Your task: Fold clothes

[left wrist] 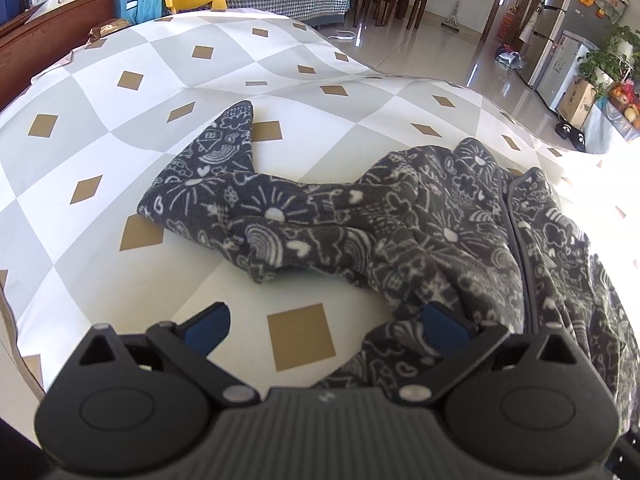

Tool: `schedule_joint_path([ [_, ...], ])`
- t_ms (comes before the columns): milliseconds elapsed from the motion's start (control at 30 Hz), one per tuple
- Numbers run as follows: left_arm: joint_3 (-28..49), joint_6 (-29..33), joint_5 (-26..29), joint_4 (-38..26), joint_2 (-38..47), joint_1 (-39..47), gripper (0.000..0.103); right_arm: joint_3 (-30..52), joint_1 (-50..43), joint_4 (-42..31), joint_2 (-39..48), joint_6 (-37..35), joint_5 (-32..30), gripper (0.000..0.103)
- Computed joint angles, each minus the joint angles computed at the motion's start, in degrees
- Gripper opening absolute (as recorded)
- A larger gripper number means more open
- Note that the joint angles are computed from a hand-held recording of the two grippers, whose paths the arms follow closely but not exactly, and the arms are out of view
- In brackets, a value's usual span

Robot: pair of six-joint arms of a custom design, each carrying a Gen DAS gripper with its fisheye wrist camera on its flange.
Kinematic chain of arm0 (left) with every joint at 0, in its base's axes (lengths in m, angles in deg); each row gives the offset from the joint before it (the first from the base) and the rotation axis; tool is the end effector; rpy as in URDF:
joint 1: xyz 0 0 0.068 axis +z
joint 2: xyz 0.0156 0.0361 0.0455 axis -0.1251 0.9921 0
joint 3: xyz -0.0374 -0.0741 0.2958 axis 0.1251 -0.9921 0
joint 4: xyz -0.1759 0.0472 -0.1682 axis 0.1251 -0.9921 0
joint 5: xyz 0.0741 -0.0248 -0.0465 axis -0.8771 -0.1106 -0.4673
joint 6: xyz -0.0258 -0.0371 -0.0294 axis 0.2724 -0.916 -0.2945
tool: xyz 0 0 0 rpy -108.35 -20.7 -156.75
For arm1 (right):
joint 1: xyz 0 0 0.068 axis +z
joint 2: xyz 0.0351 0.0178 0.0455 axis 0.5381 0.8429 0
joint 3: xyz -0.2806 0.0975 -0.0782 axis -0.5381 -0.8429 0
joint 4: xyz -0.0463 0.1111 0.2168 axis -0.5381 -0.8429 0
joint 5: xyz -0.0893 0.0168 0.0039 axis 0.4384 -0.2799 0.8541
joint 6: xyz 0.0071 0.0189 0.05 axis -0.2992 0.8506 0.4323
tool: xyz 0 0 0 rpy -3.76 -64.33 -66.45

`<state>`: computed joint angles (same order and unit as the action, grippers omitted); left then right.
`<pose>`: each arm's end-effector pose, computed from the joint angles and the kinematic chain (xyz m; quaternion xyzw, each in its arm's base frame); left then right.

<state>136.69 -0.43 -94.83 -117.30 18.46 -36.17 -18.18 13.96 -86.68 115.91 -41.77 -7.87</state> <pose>0.3123 -0.1563 0.2465 -0.2355 0.9187 -0.0012 0.3172 0.3215 -0.0833 0.2320 -0.3683 0.8485 0.1836 0.3328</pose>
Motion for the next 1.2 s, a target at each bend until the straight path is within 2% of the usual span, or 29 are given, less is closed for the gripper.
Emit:
schedule_joint_path([
  [267, -1.3, 4.1, 0.0, 1.7, -0.7, -3.4, 0.103, 0.1, -2.3, 10.1, 0.0, 15.1, 4.5, 0.044],
  [333, -1.2, 6.3, 1.5, 1.8, -0.1, -4.0, 0.103, 1.9, -3.1, 10.0, 1.1, 18.4, 5.3, 0.044],
  [533, 0.2, 10.9, 0.7, -0.7, 2.4, -6.2, 0.103, 6.5, -4.4, 10.6, 4.7, 30.6, 9.9, 0.044],
  [700, -0.5, 11.3, 2.2, 0.8, 3.6, -5.9, 0.103, 8.2, -5.2, 11.5, 6.2, 36.7, 12.2, 0.044],
  [833, -0.3, 12.3, 2.9, 2.5, 4.9, -6.2, 0.102, 8.3, -5.2, 12.2, 6.6, 38.2, 14.0, 0.045],
  [933, -0.3, 13.4, 3.3, 3.7, 5.5, -6.7, 0.091, 8.5, -5.2, 12.3, 7.1, 39.4, 15.1, 0.045],
  [1000, -0.7, 13.9, 4.3, 5.0, 5.3, -6.8, 0.074, 8.7, -5.1, 12.2, 7.5, 40.1, 15.7, 0.045],
  [1100, -1.5, 13.9, 4.0, 6.4, 4.8, -7.1, 0.057, 9.1, -5.2, 12.1, 8.1, 41.3, 16.4, 0.045],
  [1200, -2.0, 12.4, 3.0, 7.2, 4.5, -7.4, 0.050, 9.4, -5.2, 12.0, 8.6, 42.4, 17.0, 0.045],
])
